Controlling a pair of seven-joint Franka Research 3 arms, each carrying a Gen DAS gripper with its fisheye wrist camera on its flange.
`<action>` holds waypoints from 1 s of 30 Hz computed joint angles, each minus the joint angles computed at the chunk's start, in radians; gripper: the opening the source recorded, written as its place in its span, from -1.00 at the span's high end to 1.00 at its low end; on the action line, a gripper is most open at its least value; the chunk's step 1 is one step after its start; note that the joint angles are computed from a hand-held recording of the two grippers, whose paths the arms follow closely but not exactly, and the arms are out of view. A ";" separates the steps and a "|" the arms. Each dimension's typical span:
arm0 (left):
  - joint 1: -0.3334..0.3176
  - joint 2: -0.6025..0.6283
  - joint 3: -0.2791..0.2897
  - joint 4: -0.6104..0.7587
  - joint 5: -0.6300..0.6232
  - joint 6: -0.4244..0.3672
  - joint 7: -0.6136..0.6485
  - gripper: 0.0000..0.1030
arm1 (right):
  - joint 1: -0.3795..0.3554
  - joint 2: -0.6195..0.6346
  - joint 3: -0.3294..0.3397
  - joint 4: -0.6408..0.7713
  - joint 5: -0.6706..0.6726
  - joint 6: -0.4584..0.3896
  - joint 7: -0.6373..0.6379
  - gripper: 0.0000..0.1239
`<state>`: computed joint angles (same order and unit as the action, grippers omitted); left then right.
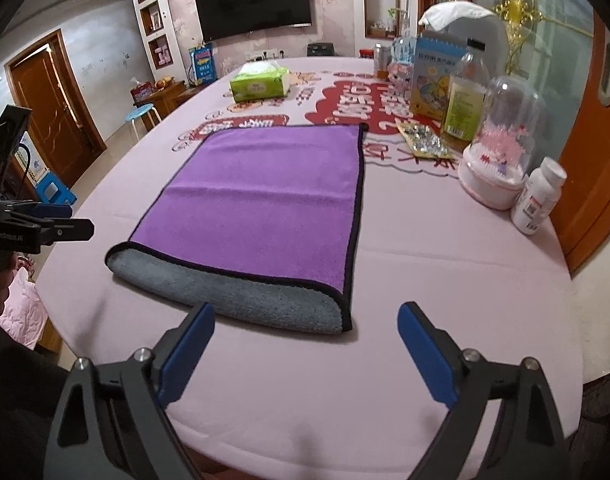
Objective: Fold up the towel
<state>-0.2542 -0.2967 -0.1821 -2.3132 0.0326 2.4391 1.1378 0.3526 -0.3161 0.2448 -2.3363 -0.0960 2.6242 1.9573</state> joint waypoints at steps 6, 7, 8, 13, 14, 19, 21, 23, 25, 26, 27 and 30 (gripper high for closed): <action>0.010 0.065 0.013 0.023 -0.032 -0.001 0.010 -0.80 | 0.017 0.053 -0.029 0.019 0.046 -0.012 -0.058 -0.25; 0.014 0.070 0.013 0.022 -0.035 0.000 0.009 -0.78 | 0.019 0.057 -0.034 0.019 0.055 -0.015 -0.067 -0.23; 0.017 0.081 0.013 0.027 -0.039 -0.003 0.010 -0.74 | 0.021 0.067 -0.038 0.024 0.061 -0.022 -0.075 -0.16; 0.027 0.123 0.015 0.045 -0.073 -0.016 0.033 -0.61 | 0.024 0.100 -0.049 0.038 0.081 -0.035 -0.098 0.01; 0.028 0.130 0.017 0.047 -0.088 -0.016 0.041 -0.58 | 0.025 0.107 -0.052 0.041 0.086 -0.037 -0.103 0.06; 0.037 0.159 0.017 0.058 -0.139 -0.028 0.065 -0.46 | 0.031 0.142 -0.063 0.061 0.103 -0.047 -0.124 0.20; 0.041 0.168 0.015 0.061 -0.149 -0.031 0.070 -0.36 | 0.033 0.152 -0.068 0.066 0.111 -0.051 -0.134 0.27; 0.046 0.177 0.012 0.067 -0.149 -0.038 0.066 -0.29 | 0.036 0.162 -0.072 0.074 0.120 -0.059 -0.146 0.34; 0.049 0.182 0.012 0.066 -0.157 -0.034 0.071 -0.25 | 0.039 0.169 -0.078 0.078 0.137 -0.062 -0.165 0.39; 0.050 0.186 0.011 0.068 -0.160 -0.035 0.072 -0.20 | 0.040 0.172 -0.080 0.081 0.144 -0.062 -0.173 0.42; 0.051 0.188 0.010 0.070 -0.161 -0.039 0.071 -0.14 | 0.041 0.177 -0.081 0.083 0.148 -0.063 -0.179 0.46; 0.053 0.189 0.007 0.070 -0.167 -0.040 0.069 0.00 | 0.041 0.186 -0.085 0.091 0.159 -0.071 -0.190 0.54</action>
